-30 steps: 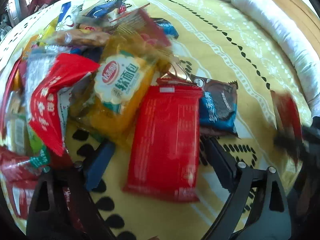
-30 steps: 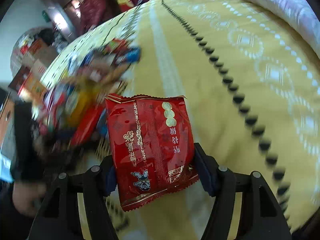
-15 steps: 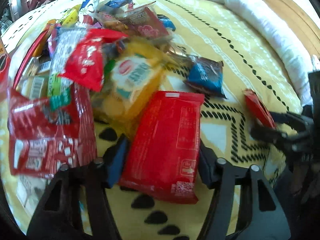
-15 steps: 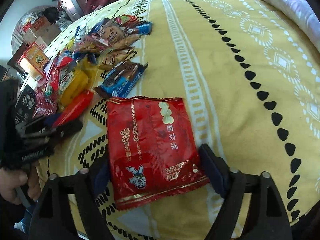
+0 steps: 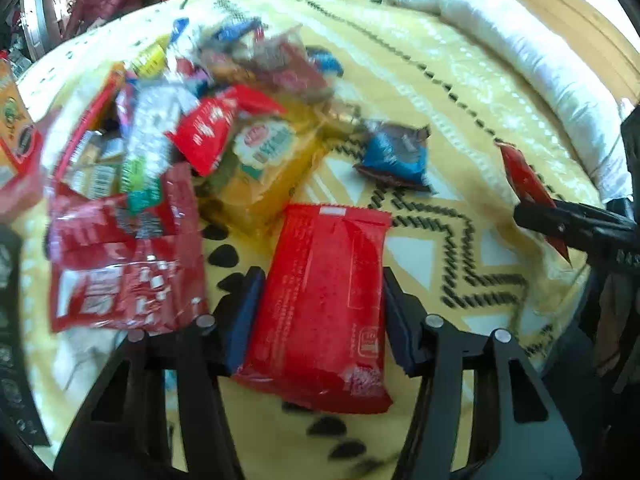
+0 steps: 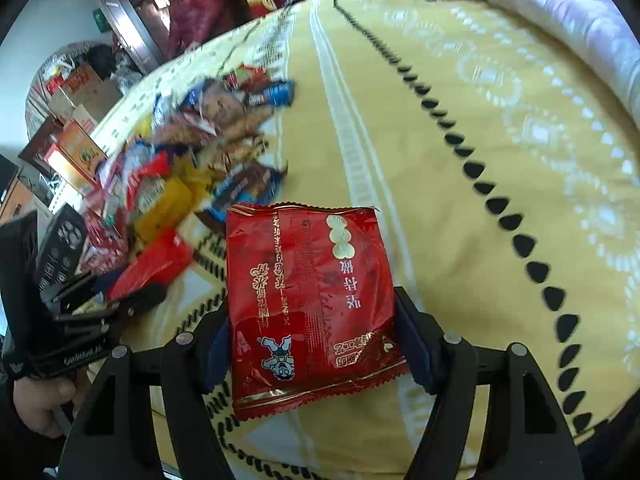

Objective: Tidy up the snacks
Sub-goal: 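Carry both red snacks to the clear bowl and release them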

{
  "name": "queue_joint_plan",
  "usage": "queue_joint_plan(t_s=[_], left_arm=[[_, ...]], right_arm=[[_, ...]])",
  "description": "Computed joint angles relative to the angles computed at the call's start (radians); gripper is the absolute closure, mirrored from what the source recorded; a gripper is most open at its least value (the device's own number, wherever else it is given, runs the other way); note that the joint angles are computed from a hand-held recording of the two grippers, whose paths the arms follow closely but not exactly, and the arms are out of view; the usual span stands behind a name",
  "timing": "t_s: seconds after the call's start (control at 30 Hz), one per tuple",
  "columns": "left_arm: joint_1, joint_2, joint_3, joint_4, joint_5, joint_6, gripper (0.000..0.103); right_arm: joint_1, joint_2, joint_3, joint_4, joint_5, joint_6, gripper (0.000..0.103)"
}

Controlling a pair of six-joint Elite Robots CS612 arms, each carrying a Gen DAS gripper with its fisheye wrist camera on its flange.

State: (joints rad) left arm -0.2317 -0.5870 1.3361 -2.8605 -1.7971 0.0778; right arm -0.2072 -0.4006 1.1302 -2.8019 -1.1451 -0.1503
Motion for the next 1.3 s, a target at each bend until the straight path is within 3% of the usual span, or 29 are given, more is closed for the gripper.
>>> queue_joint_plan(t_s=[0.17,0.43,0.63,0.77,0.83,0.93,1.07,1.17,1.3], left_arm=[[0.013,-0.061,0.064,-0.151,0.003,-0.017,0.049],[0.075,-0.139,0.117,-0.356,0.036,-0.098,0.05],[0.154,-0.201,0.168,-0.514,0.22,-0.161,0.05],[0.229,-0.218,0.174,-0.516,0.348,-0.242,0.05],[0.26,-0.217,0.174,-0.501,0.403,-0.282,0.05],[0.299,-0.211,0.176,-0.466,0.455,-0.354,0.05],[0.325,-0.2,0.183,-0.397,0.486,-0.429,0.05],[0.341,-0.19,0.181,-0.348,0.47,-0.458,0.05],[0.344,-0.183,0.17,-0.303,0.461,-0.474,0.048]], right_arm=[[0.002,-0.039,0.04,-0.074,0.014,0.006,0.029],[0.026,-0.097,0.075,-0.188,0.058,0.001,0.029],[0.086,-0.123,0.027,-0.191,0.194,-0.036,0.029],[0.155,-0.11,-0.08,-0.089,0.358,-0.073,0.029],[0.188,-0.102,-0.124,-0.038,0.396,-0.106,0.029],[0.258,-0.083,-0.211,0.123,0.445,-0.207,0.029],[0.334,-0.056,-0.284,0.286,0.428,-0.321,0.029],[0.379,-0.023,-0.348,0.416,0.402,-0.376,0.029],[0.412,0.009,-0.395,0.474,0.364,-0.391,0.029]])
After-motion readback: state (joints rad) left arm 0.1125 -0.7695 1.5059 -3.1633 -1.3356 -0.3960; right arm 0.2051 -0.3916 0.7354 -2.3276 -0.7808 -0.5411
